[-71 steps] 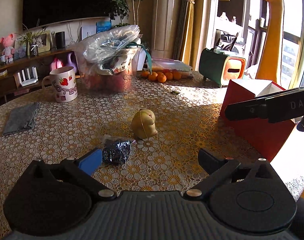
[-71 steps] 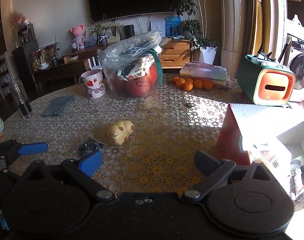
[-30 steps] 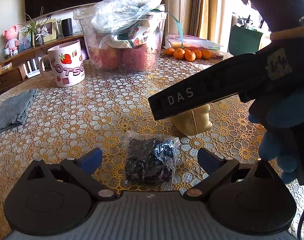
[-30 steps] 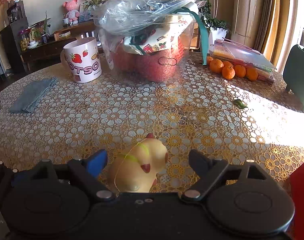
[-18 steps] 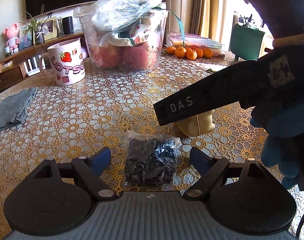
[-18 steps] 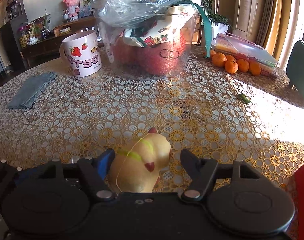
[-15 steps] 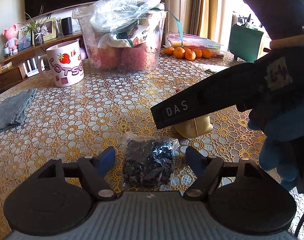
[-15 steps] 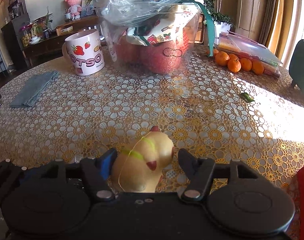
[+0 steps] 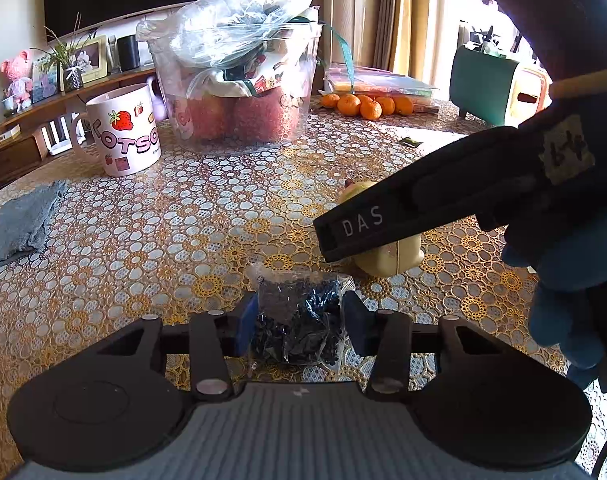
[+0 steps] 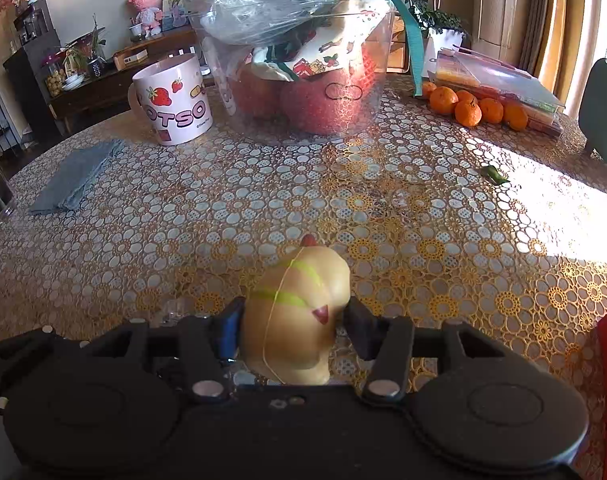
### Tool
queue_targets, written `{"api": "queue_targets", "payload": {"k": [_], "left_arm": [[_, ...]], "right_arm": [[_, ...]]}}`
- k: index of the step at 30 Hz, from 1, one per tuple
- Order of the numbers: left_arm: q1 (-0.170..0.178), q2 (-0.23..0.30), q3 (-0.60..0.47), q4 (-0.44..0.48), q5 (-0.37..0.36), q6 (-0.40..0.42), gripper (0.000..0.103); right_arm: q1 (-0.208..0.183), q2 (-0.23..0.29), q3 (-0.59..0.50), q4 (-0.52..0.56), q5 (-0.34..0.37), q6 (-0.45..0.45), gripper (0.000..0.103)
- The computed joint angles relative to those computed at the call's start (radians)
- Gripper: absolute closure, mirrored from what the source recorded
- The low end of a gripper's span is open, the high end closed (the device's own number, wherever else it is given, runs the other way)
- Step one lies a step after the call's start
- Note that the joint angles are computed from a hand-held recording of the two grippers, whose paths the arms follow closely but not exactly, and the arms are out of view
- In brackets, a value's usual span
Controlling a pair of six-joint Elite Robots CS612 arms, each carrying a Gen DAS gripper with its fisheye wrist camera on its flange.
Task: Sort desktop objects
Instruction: 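Close left tool on the black bagged item while right tool closes on the yellow toy, then carry the black bag in left tool to the box while right tool carries the toy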
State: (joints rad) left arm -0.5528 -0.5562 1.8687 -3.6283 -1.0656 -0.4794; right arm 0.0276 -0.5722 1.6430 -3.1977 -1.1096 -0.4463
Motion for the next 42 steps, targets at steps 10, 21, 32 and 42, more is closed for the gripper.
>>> {"api": "queue_targets", "payload": {"k": [10, 21, 32, 42], "left_arm": [[-0.01, -0.014, 0.015, 0.017, 0.005, -0.038, 0.066], [-0.04, -0.037, 0.041, 0.04, 0.014, -0.114, 0.068], [-0.091, -0.08, 0.086, 0.029, 0.034, -0.168, 0.068], [-0.144, -0.132, 0.118, 0.011, 0.066, -0.185, 0.068]], "right_arm": [[-0.03, -0.023, 0.036, 0.001, 0.029, -0.008, 0.052], [-0.077, -0.058, 0.102, -0.026, 0.068, -0.024, 0.053], [-0.139, -0.114, 0.187, -0.065, 0.144, -0.079, 0.053], [-0.216, -0.171, 0.261, -0.069, 0.234, -0.124, 0.053]]}}
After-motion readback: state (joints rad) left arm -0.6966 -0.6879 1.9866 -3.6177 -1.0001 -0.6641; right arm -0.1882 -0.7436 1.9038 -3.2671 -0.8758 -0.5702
